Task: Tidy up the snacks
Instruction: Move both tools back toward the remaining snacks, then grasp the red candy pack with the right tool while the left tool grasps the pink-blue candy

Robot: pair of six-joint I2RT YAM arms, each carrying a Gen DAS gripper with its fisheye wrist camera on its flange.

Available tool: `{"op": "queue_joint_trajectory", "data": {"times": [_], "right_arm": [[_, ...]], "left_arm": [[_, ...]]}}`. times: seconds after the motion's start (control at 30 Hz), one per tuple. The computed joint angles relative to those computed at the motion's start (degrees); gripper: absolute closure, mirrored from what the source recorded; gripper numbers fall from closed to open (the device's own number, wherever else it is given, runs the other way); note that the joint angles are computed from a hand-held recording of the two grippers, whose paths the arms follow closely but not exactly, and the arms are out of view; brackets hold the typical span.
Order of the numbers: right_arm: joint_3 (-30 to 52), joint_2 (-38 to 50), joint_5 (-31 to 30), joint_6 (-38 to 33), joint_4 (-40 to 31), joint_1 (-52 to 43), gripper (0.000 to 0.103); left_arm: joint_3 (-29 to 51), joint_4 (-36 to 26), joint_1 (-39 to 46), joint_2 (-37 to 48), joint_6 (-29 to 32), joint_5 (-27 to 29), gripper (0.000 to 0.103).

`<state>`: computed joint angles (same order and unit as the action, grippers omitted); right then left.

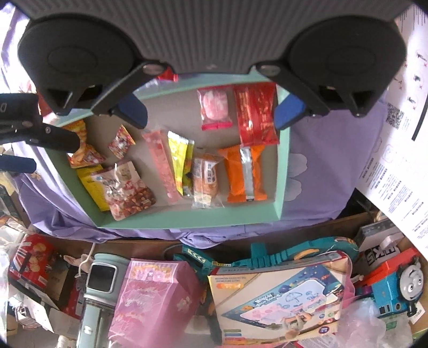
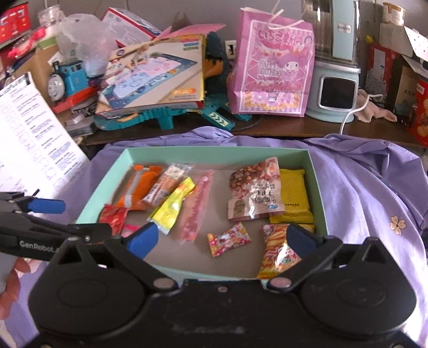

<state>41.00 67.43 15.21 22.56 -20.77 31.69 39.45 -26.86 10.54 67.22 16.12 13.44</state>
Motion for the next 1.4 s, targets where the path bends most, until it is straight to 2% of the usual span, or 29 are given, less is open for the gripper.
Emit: {"op": "queue_joint_trajectory", "data": {"times": [0.2,0.27,0.43,0.63,0.8,0.83,0.9,1.0,1.1,1.23,1.3,1.37,1.4], "right_arm": [[-5.5,-7.9,3.9,-0.3,0.4,6.7,0.0],[-6.1,-8.4,5.1,-0.4,-0.5,8.9,0.0],[-6.0,-5.9,3.0,1.9,-2.5,11.9,0.0],[-5.9,0.2,0.6,0.9,0.6,14.3,0.001],[-4.9,8.1,-4.1,-4.2,5.8,13.6,0.015],[-4.5,9.8,-4.9,-5.3,6.6,13.2,0.02],[-3.8,12.9,-6.9,-7.4,8.4,11.9,0.024],[-2.9,16.5,-9.0,-10.2,10.7,10.3,0.024],[-1.5,19.9,-11.4,-13.2,11.7,8.5,0.024],[0.3,23.7,-14.1,-16.5,12.6,6.8,0.029],[1.4,25.7,-14.6,-17.5,12.6,6.6,0.033],[1.9,26.9,-14.9,-17.9,12.6,6.6,0.038],[2.1,27.3,-14.3,-17.9,12.6,6.8,0.039]], "left_arm": [[-2.7,-5.9,6.6,-7.6,5.2,4.0,0.0],[-3.7,-7.2,9.7,-9.1,7.1,5.5,0.0],[-6.6,-7.8,16.0,-8.6,11.7,7.5,0.0],[-10.8,-1.6,19.5,-3.0,15.3,6.4,0.0],[-11.5,4.6,19.7,4.4,14.7,5.0,0.001],[-11.4,5.6,19.6,5.6,14.4,4.9,0.002],[-10.8,6.9,18.6,8.1,13.6,4.9,0.005],[-10.2,8.7,16.6,11.3,12.8,4.4,0.015],[-9.5,10.1,14.7,14.4,11.9,4.1,0.03],[-9.8,12.5,13.3,15.7,11.5,3.7,0.038],[-9.9,13.2,12.7,15.9,11.6,3.3,0.045],[-10.7,15.2,11.6,15.4,10.7,1.7,0.069],[-10.9,15.7,11.4,15.4,10.5,1.0,0.069]]}}
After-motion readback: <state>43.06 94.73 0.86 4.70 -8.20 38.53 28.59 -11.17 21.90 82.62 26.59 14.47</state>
